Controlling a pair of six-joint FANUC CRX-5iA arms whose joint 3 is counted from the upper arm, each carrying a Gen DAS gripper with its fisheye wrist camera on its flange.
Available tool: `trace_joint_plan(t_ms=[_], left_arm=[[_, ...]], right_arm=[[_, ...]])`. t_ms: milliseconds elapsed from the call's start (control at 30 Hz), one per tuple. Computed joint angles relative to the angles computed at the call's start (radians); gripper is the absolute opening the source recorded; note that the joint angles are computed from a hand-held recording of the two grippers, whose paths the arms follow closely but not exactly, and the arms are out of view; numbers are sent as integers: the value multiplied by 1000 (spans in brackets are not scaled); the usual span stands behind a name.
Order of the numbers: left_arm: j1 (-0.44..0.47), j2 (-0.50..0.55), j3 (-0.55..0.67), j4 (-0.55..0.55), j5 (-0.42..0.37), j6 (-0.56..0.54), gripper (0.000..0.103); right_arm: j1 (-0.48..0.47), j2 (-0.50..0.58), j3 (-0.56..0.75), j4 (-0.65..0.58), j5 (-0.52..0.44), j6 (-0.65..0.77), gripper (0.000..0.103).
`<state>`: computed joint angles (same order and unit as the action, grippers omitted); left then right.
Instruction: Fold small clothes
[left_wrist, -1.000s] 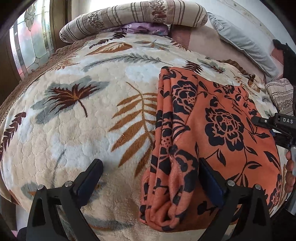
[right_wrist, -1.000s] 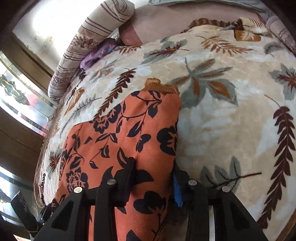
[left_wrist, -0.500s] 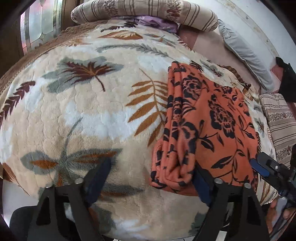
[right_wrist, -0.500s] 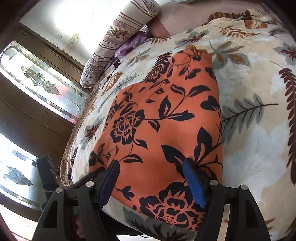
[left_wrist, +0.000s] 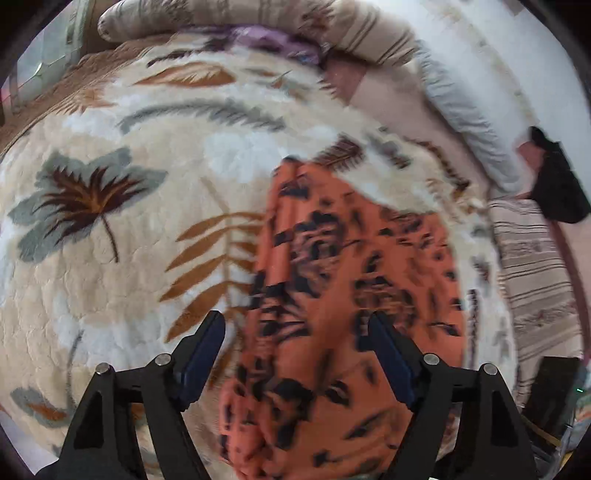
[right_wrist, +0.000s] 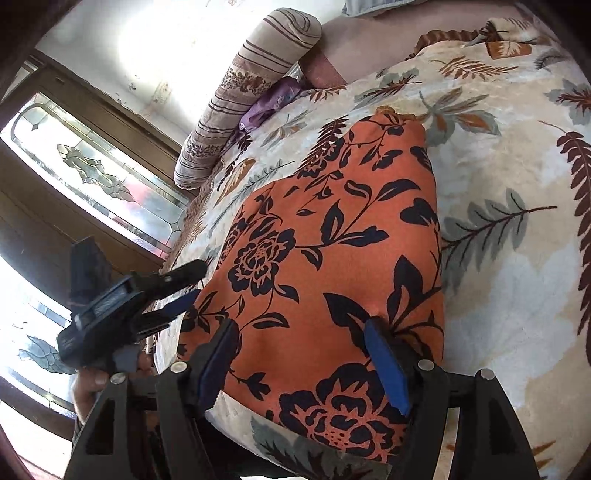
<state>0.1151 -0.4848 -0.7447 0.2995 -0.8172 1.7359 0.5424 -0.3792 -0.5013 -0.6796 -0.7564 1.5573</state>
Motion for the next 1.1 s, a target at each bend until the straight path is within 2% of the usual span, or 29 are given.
trace_joint_plan(t_ms=[67, 100, 167, 233, 333, 400, 467, 500, 533, 667, 767, 800, 833, 867, 900, 933, 967, 1000, 1100], left_arm=[[37, -32, -92, 99, 73, -103, 72], [33, -48, -100, 93, 78, -113, 72], [-4, -42, -38, -17, 39, -14, 72], [-29, -51, -3, -61, 23, 25, 71], [-28, -70, -5, -11, 76, -34, 71], [-22, -12, 21, 1, 78, -55, 71], [4, 97, 66, -21, 34, -43, 72], [30, 117, 45, 30, 38, -76, 73], [48, 102, 14, 84, 63, -115, 73], [39, 53, 33, 54, 42, -86, 71], [50, -12, -15, 152, 59, -151, 71], [51, -24, -19, 147, 48, -134, 71], [41, -29, -12, 93, 34, -73, 71], [19, -8, 22, -10, 3, 7, 71], [15, 22, 35, -64, -12, 35, 74], [11, 34, 18, -65, 12, 38, 80], [28, 17, -16, -21, 46, -12, 81], [26, 12, -9, -28, 39, -19, 81], [-30, -15, 52, -144, -1, 70, 80]], right_arm=[[-33, 13, 15, -48, -31, 51, 74], [-37, 17, 17, -52, -36, 58, 74], [-38, 17, 17, -53, -35, 65, 74], [-24, 11, 9, -42, -19, 60, 77], [21, -8, -11, 14, 17, 28, 79], [36, -16, -19, 31, 30, 16, 79], [23, -12, -15, 13, 21, 35, 79], [6, -7, -9, -11, 9, 58, 79], [-13, -1, -1, -39, -7, 82, 79], [-28, 2, 1, -60, -14, 94, 79], [-9, -4, -7, -38, 2, 79, 80], [-7, -4, -6, -34, 2, 77, 80], [-10, -1, -2, -38, -3, 80, 81], [-18, 2, 2, -47, -10, 87, 81], [-24, 6, 6, -56, -16, 94, 82], [-29, 9, 8, -65, -19, 100, 82], [-28, 11, 8, -63, -18, 96, 82], [-17, 7, 5, -49, -10, 84, 82], [-13, 6, 4, -39, -8, 79, 82]])
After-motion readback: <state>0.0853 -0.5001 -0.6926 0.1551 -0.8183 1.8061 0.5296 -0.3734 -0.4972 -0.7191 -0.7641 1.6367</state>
